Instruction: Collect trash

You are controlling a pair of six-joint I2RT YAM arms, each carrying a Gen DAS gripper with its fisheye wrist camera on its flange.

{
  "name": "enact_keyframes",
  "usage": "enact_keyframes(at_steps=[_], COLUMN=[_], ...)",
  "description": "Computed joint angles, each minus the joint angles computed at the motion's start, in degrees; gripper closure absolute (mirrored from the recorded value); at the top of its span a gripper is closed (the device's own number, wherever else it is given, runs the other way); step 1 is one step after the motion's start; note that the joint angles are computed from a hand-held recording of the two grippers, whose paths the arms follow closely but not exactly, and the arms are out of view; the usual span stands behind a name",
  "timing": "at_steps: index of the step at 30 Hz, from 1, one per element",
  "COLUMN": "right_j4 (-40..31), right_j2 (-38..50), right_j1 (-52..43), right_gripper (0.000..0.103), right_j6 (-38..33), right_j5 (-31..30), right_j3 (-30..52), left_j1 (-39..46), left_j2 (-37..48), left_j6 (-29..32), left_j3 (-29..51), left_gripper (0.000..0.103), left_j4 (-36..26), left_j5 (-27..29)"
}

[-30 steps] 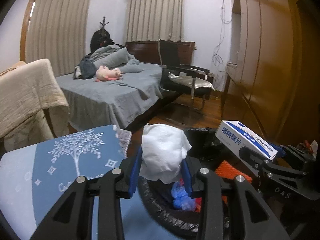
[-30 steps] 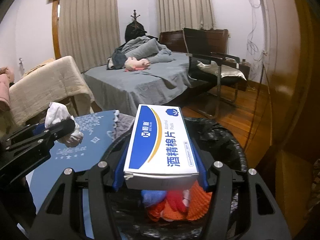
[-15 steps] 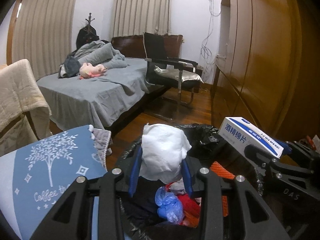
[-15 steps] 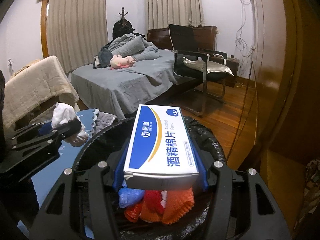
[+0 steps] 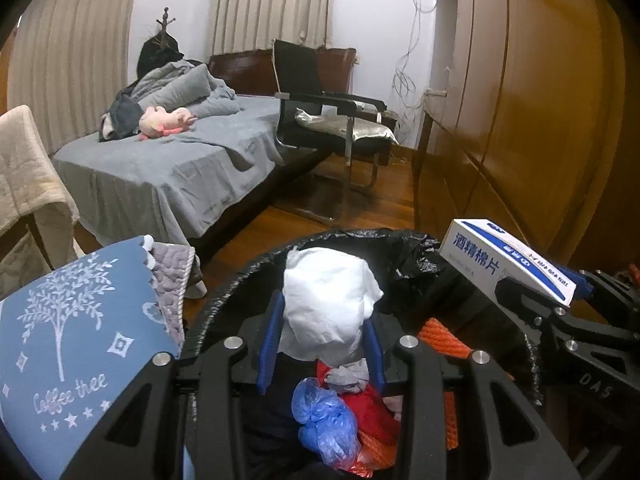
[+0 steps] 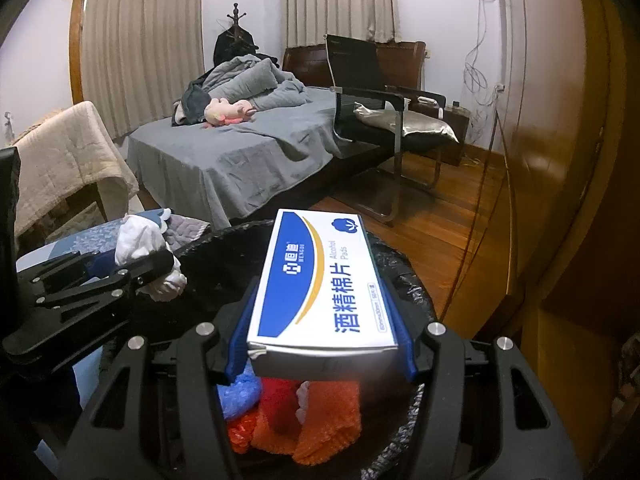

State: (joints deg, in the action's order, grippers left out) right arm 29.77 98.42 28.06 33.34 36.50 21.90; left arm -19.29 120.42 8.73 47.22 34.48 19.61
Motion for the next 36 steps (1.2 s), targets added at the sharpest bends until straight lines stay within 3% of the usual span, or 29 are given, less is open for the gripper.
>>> enact_keyframes(at_steps=[3,6,9,11,15,19,36], right_j4=[1.3,-0.1,-0.3,-0.4,-1.4,-4.3,-26.7], right_j2=[1.1,2.1,2.0,1.1,-1.1,-4.6,-17.9], right_j1=[-1.0,-1.3,-1.7,-1.5,-0.7,1.1,17.2], right_gripper=[0.047,0.046,0.033,0.031,0.014,0.008,0.005], right_j6=[-0.7,-0.3,0.1,0.5,1.6,2.8,14.1], right_j5=[-0.5,0.2,1.1,2.3,4.0,4.4,10.3], right_j3=[-0.3,0.4,0.0,-0.8,-2.0,-2.6,2.3], left_j1=[-0.6,-0.5,0.3,0.8,2.7,5.1,17.2], left_j2=[1.1,2.0,2.2,1.9,-1.1,-5.3,-24.5], left_j6=[-0.3,0.1,0.3,0.4,-0.6,-0.7,2.6], left_j3=[1.2,3.2,3.4,3.5,1.4,-1.1,-15.0], left_gripper=[0.064,0.051,0.033,0.031,0.018,0.007,0.006], left_j4=[-0.9,-3.4,-3.7,-4.5,-4.6,-4.8,-7.4], left_j5=[0.5,2.4,4.2,4.7,6.4,6.7,6.2])
